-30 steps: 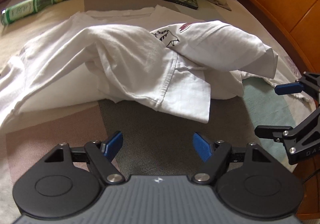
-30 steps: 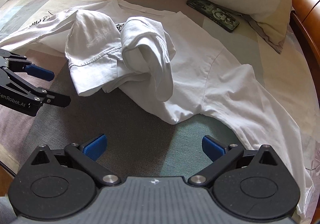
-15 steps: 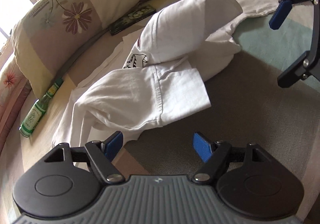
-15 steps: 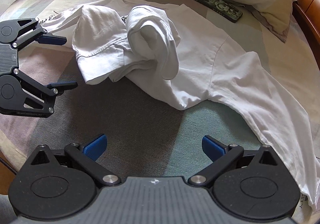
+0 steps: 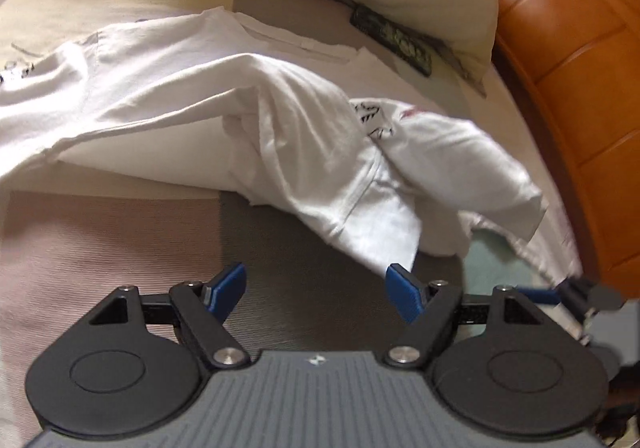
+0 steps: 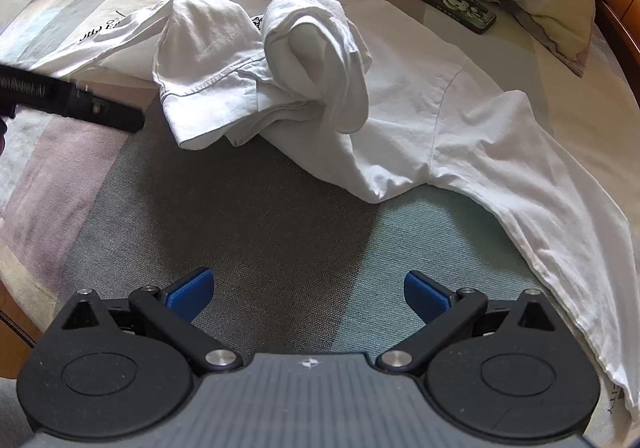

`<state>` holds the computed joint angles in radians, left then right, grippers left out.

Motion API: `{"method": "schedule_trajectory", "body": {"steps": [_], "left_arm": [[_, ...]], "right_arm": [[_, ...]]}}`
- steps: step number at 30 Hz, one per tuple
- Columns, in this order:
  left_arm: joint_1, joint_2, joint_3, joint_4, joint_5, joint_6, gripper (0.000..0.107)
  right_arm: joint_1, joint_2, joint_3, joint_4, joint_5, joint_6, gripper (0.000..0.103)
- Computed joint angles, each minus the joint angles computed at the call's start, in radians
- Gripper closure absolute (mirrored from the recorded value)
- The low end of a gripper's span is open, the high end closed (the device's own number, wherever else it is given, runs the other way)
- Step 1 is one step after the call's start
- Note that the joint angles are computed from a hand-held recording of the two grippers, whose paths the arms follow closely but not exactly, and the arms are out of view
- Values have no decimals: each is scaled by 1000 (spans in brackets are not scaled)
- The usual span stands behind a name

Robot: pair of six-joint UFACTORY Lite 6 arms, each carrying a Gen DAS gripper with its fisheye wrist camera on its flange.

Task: Fold clothes

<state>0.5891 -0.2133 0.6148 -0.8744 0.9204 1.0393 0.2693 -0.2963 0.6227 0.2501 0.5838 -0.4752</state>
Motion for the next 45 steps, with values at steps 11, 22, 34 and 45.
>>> {"method": "schedule_trajectory", "body": {"steps": [11,22,34,45], "left_arm": [[-52,227,55,-251,24,-65,30],[12,342,1,-517,115,-11,48],[26,431,-14,-656,169,58,81],[-5,505,40,-675,151,58,78]], "right_arm": [[67,-16,50,344,82,-423,0],[135,42,59,297,23,-376,0],[106,28,28,280,29,-351,0],[88,21,9,251,25,-300,0]]}}
